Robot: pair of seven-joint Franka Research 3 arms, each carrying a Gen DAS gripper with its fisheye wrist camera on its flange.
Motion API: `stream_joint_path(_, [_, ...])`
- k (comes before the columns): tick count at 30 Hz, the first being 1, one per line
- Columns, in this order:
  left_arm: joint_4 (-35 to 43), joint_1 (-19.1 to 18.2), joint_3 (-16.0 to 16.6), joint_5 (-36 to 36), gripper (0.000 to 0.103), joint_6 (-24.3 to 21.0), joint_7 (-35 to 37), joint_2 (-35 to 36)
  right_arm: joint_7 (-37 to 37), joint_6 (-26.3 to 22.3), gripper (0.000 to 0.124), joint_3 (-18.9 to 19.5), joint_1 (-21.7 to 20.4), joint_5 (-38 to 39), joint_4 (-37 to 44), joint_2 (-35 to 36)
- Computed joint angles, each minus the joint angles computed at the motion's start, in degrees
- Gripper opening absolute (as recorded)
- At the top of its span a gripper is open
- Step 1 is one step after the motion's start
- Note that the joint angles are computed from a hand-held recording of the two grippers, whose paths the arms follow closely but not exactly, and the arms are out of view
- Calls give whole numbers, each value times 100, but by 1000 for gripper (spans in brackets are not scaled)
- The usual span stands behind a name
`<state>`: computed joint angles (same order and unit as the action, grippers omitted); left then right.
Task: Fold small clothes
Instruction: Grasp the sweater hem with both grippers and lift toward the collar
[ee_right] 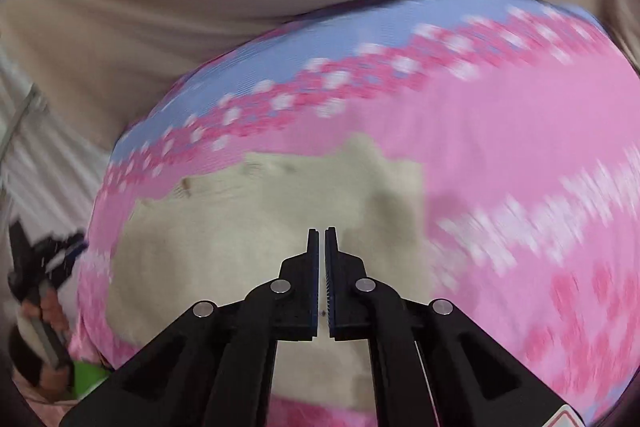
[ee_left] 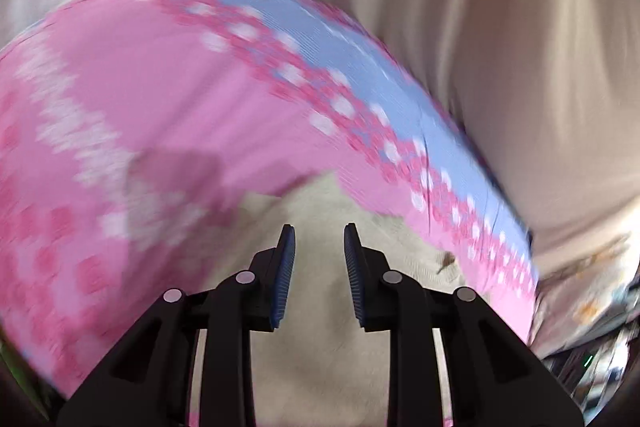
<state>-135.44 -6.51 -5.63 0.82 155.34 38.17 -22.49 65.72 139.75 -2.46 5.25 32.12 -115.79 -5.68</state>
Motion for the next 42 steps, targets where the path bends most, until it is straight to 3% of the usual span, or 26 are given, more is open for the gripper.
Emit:
stream_joint_path(1, [177, 46, -83, 167, 24, -49, 38, 288, 158, 250, 4, 107, 23, -420, 115, 220])
stream_joint_path(2, [491, 86, -152, 315, 24, -322, 70, 699, 557, 489, 13, 176, 30, -938, 242, 461])
stream_joint_path(4, [700, 102, -170, 241, 24, -421, -63, 1092, 1027, 611, 24, 139, 15, -1408, 408, 760])
stream_joint_path(7, [533, 214, -148, 198, 32, -155, -490, 1139, 1159, 771, 60, 84, -33, -1437, 433, 1039])
stream_joint_path(9, [451, 126, -20, -115, 34, 26, -118, 1222, 1211, 532, 51, 84, -50, -1457, 597, 1321])
stream_joint_path(11, [549, 184, -46, 41, 27, -109, 34, 1291, 920, 391, 7, 156, -170, -825, 677, 1346])
stream_joint_path(14, [722, 317, -112, 350, 11, -153, -110, 1346, 757, 726, 5, 180, -225, -191, 598, 1105])
stream_joint_path(16, [893, 398, -138, 534, 11, -295, -302, 1453, 912, 811, 5, 122, -201, -367, 696, 1180])
stream_joint_path(19, [1026, 401, -85, 361, 12, -337, -169, 1684, 1224, 91, 7, 159, -316, -1019, 1256, 1820])
stream_joint_path(22, [885, 420, -41, 137, 13, -147, -127, 1547, 1364, 300, 17, 47, -211, -979, 1102, 1570])
stream_joint_path(24, [539, 442, -20, 66, 23, 7, -199, 1093, 1219, 756, 21, 112, -209, -711, 662, 1075])
stream_joint_path(25, [426, 469, -40, 146, 28, 21, -284, 943, 814, 709, 19, 174, -235, -270, 505, 816])
stream_joint_path(26, [189, 522, -84, 285, 40, 3, -449, 645, 566, 555, 16, 188, -217, 46, 405, 637])
stream_joint_path(27, [2, 522, -87, 326, 44, -16, -521, 437, 363, 384, 16, 187, -175, 318, 323, 495])
stream_joint_path(30, [-639, 213, 138, -113, 45, -82, -406, -123, -93, -315, 11, 249, 80, 670, 150, 223])
stream_joint_path(32, [-1087, -178, 419, -792, 47, 22, -289, -401, -241, -703, 10, 335, 293, 714, 187, 255])
stream_joint_path(35, [-1551, -639, 652, -1567, 51, 506, -167, -599, -271, -881, 8, 509, 581, 355, 374, 463])
stream_joint_path(37, [-1585, -580, 533, -1564, 53, 547, -286, -544, -82, -885, 6, 618, 757, -200, 598, 706])
stream_joint_path(42, [-1569, -848, 755, -1895, 54, 827, -84, -380, 885, -1280, 4, 654, 1075, -1647, 1307, 1439])
